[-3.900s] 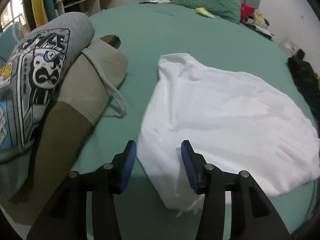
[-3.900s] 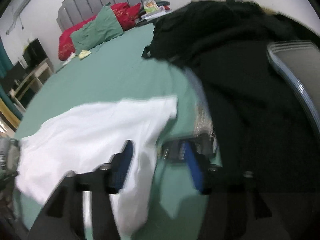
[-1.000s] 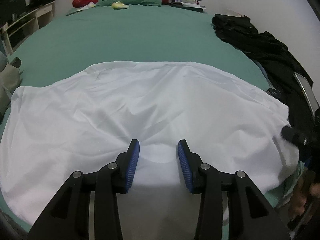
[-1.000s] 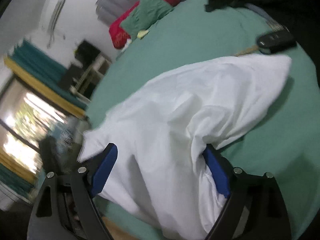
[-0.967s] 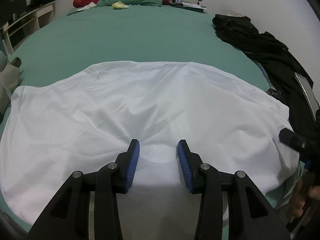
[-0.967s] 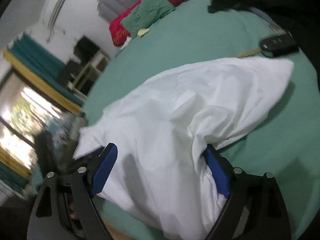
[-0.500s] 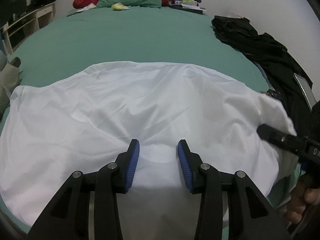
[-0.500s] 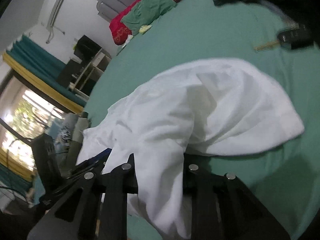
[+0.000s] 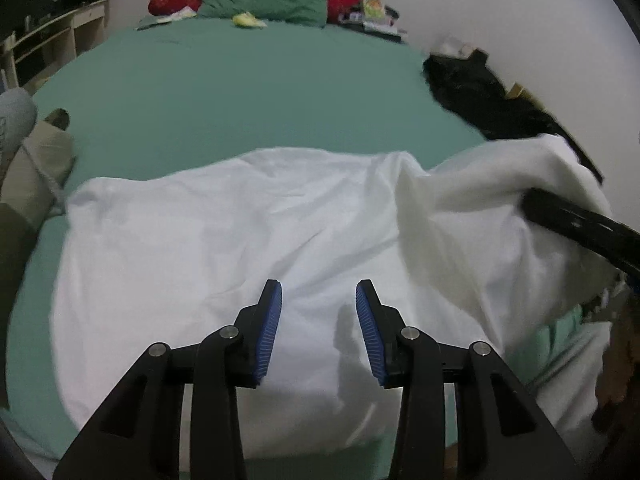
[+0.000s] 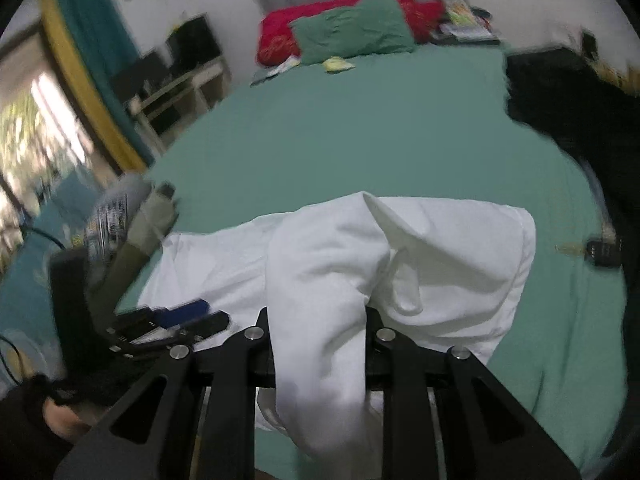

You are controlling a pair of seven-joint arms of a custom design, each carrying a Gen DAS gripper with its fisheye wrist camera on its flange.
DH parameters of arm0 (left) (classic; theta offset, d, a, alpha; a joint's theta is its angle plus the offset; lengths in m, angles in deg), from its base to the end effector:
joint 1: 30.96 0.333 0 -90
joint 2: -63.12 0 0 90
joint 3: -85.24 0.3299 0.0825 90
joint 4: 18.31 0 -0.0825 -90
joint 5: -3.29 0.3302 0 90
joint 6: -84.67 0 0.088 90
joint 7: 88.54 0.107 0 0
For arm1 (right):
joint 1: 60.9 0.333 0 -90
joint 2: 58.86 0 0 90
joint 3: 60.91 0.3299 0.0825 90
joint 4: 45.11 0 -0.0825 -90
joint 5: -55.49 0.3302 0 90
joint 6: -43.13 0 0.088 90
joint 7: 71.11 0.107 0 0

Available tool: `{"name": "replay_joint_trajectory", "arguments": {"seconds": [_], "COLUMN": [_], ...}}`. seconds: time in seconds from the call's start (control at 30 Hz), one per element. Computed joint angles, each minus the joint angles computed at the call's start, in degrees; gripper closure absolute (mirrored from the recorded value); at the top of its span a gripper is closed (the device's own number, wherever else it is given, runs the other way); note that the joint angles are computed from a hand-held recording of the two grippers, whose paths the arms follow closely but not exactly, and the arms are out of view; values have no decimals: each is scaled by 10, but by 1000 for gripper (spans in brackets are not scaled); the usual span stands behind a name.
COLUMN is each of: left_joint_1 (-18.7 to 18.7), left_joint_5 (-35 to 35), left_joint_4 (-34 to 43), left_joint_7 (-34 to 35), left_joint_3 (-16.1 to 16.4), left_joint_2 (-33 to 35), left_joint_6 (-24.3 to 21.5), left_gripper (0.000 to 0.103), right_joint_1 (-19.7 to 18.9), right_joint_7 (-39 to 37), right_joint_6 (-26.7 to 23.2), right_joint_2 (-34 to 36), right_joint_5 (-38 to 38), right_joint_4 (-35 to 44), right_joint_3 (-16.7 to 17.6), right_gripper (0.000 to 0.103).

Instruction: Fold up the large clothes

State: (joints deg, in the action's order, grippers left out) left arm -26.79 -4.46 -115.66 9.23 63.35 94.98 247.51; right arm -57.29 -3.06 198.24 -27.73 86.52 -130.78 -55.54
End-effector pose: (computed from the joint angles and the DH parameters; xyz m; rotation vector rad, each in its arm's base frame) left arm 0.6656 -0.1521 0.4038 -1.7591 2.1761 -0.9185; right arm 0.7022 0.0768 0.4640 -1.7685 1.6127 -0.3025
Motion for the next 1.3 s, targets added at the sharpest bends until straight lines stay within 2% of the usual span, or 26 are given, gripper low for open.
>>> {"name": "replay_joint_trajectory", "arguments": {"seconds": [0.07,0.13,0.27,0.37,0.4,0.47,0.53,0.6,0.67,0.73,0.77,0.87,0.9,0.97,1.0,1.03,1.07,1.1,1.13,1.2,1.27,1.3], "left_joint_1": [4,40,88,112,120,131,144,144,148,138,142,180,192,216,224,224,216,200,173,119,49,34], "left_joint_5": [12,-5,-40,-63,-72,-88,-105,-112,-118,-111,-113,-147,-159,-186,-194,-194,-185,-170,-148,-108,-37,-32], "left_joint_4": [-33,-51,-79,-92,-94,-95,-102,-104,-110,-111,-111,-110,-108,-106,-102,-96,-83,-68,-50,-23,22,34], "left_joint_7": [-5,15,31,29,26,21,22,14,9,-12,-12,40,62,112,134,145,151,152,143,112,23,1], "left_joint_3": [20,-3,-18,-16,-15,-11,-13,-4,3,23,21,-36,-58,-107,-129,-137,-137,-127,-102,-42,44,63], "left_joint_2": [-22,-31,-49,-56,-57,-57,-59,-61,-64,-66,-65,-60,-58,-54,-48,-43,-35,-25,-16,-3,20,26], "left_joint_6": [25,33,49,48,46,40,42,43,46,44,45,61,67,84,95,97,91,81,67,47,4,-12], "left_gripper": [61,61,61,61,61,61,61,61,61,61,61,61,60,58,50,45,44,44,44,44,44,44], "right_joint_1": [40,65,92,111,118,123,110,96,99,104,101,72,71,69,67,67,70,70,62,44,26,15], "right_joint_7": [30,50,78,96,103,101,75,48,22,1,-12,-74,-81,-83,-75,-57,-30,1,19,32,34,33], "right_joint_6": [-18,-36,-102,-168,-192,-226,-247,-280,-271,-238,-216,-142,-124,-85,-71,-66,-71,-73,-71,-69,-69,-71], "right_joint_2": [15,32,88,144,162,191,210,233,224,199,178,104,91,60,48,42,46,42,37,32,29,30], "right_joint_5": [-57,-100,-145,-167,-175,-176,-143,-101,-80,-70,-60,-4,4,11,10,5,-6,-15,-13,-6,10,25], "right_joint_4": [34,67,162,255,288,337,369,412,406,375,345,239,220,168,143,125,125,108,85,58,31,21], "right_joint_3": [-27,-39,-35,-29,-29,-18,17,52,57,51,52,71,67,50,38,24,9,-7,-11,-7,1,10], "right_gripper": [82,82,81,75,72,58,40,38,37,36,36,31,29,28,28,28,28,28,28,28,28,28]}}
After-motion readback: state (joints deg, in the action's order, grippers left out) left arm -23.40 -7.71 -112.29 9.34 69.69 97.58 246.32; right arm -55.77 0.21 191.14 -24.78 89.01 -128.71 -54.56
